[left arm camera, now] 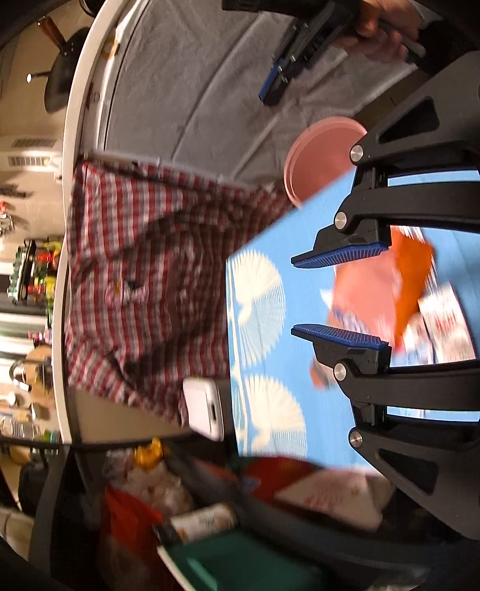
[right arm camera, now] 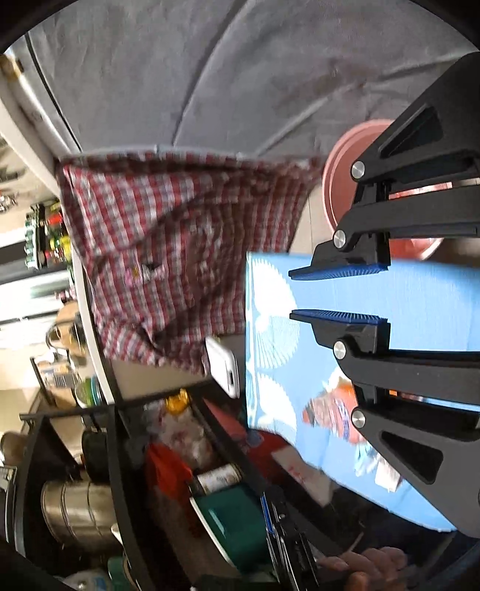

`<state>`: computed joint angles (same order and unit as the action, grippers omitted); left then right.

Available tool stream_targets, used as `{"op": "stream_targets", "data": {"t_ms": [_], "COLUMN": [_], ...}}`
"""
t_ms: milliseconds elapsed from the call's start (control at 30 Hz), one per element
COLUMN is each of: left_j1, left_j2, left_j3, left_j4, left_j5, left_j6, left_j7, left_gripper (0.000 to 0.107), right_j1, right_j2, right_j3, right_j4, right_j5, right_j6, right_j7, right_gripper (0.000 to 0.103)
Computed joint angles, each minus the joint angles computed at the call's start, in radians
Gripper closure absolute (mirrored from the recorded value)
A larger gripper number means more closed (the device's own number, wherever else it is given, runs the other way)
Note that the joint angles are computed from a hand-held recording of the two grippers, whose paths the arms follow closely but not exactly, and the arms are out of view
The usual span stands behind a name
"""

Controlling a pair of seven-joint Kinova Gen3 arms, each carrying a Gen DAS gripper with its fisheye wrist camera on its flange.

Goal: Collect trash
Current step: 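Grasp the orange ISO snack bag with the right gripper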

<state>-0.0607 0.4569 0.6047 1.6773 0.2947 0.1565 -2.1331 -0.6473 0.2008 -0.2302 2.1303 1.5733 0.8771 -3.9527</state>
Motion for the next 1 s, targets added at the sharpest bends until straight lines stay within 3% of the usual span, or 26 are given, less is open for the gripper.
{"op": "stream_targets", "data": {"t_ms": [200,367,567,667,867,1000], "left_j1": [-0.16,-0.164,-0.129,-0.109,-0.061,-0.02], "left_j2": [0.041,0.074,0.149,0.179,0.231,0.266], "left_j3": [0.066,0.008,-0.078,-0.118,-0.198,-0.252], "left_j4": [0.04,0.025,-0.061,-0.094,-0.164,-0.215], "left_j5": [0.021,-0.016,-0.018,0.0,0.053,0.063], "left_j6": [-0.034,0.014,0.147,0.196,0.28,0.334], "left_j7": [0.002,0.011,-0.048,-0.082,-0.116,-0.116], "left_gripper": [0.077,0.079,0.079,0.079,0.079,0.079], "right_j1": [0.02,0.043,0.072,0.077,0.066,0.054], "right_j2": [0.06,0.135,0.223,0.261,0.311,0.327], "right_j3": [0.003,0.008,0.014,0.026,0.068,0.108], "right_j4": [-0.056,-0.121,-0.201,-0.24,-0.304,-0.327], "right_j5": [0.064,0.098,0.099,0.075,-0.009,-0.107], "right_j6": [-0.104,-0.208,-0.326,-0.375,-0.45,-0.486], "right_j7": [-0.009,0.015,0.067,0.114,0.227,0.318], "right_gripper": [0.09,0.09,0.088,0.081,0.07,0.068]}}
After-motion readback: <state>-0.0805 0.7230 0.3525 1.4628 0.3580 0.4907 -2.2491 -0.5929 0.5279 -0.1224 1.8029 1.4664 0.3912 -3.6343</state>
